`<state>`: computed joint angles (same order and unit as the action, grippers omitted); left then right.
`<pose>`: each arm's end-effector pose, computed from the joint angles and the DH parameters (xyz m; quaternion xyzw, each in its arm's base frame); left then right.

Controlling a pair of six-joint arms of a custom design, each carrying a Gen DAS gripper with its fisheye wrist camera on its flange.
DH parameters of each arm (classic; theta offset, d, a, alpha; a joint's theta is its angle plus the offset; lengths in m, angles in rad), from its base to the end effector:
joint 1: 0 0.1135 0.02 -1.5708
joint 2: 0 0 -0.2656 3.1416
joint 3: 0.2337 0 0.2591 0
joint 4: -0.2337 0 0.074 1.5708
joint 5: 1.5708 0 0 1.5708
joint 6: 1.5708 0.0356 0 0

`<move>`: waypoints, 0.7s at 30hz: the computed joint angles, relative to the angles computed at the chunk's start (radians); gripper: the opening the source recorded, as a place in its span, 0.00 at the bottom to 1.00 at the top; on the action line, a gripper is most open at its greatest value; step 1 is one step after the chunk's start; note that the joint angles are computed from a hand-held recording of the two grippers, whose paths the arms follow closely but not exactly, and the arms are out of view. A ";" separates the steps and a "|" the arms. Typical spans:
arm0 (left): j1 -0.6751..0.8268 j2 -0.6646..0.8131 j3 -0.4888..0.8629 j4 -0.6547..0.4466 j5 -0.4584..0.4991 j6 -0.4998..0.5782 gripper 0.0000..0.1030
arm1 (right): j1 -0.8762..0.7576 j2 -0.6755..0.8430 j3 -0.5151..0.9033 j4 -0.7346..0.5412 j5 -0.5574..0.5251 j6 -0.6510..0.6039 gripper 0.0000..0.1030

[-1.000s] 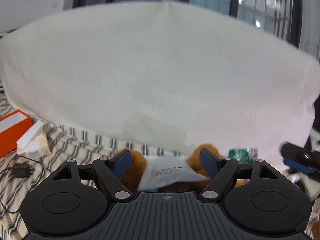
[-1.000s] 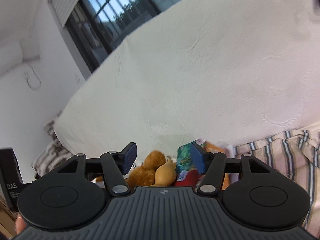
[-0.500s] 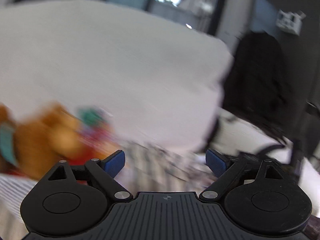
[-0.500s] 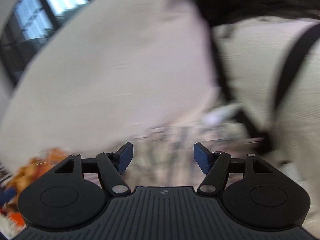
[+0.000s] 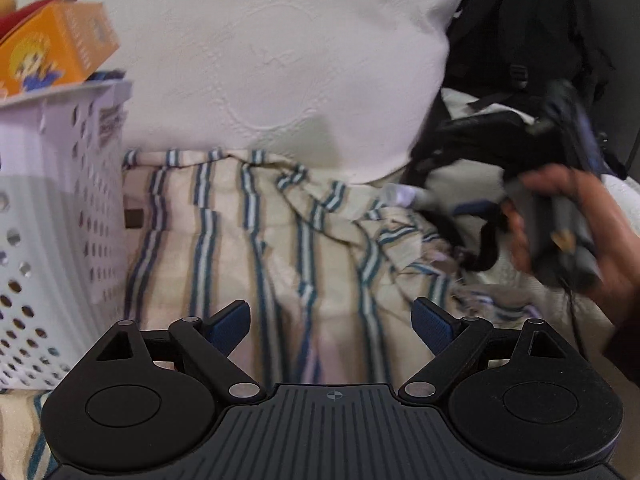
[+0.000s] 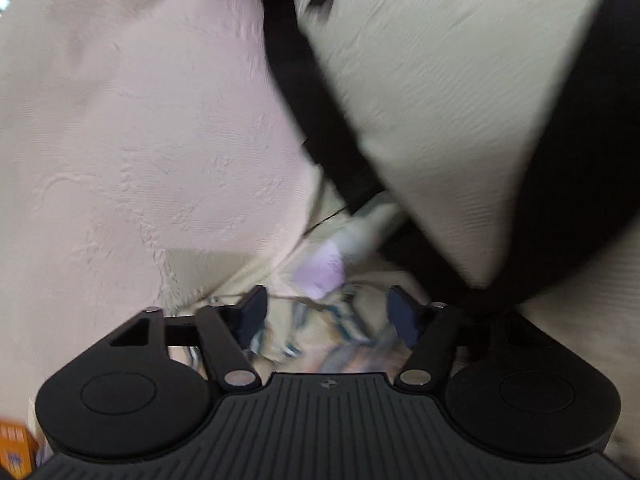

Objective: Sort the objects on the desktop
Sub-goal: 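Move both grippers back toward the striped cloth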

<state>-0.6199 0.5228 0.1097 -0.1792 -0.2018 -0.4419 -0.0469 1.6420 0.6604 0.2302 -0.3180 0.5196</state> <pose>0.1141 -0.0727 0.1391 0.0309 0.8789 -0.1601 0.4482 0.3078 -0.0033 0.1286 0.1926 0.8872 0.2333 0.3484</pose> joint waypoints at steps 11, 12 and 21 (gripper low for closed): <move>0.066 0.049 -0.002 0.024 0.019 0.007 0.93 | 0.114 0.295 0.124 0.158 0.097 0.192 0.17; 0.074 0.049 -0.002 0.019 0.014 0.001 0.93 | 0.094 0.272 0.068 0.219 0.044 0.210 0.03; 0.092 -0.044 -0.002 -0.076 0.000 -0.032 0.93 | -0.092 -0.511 -0.603 0.327 -0.207 -0.094 0.00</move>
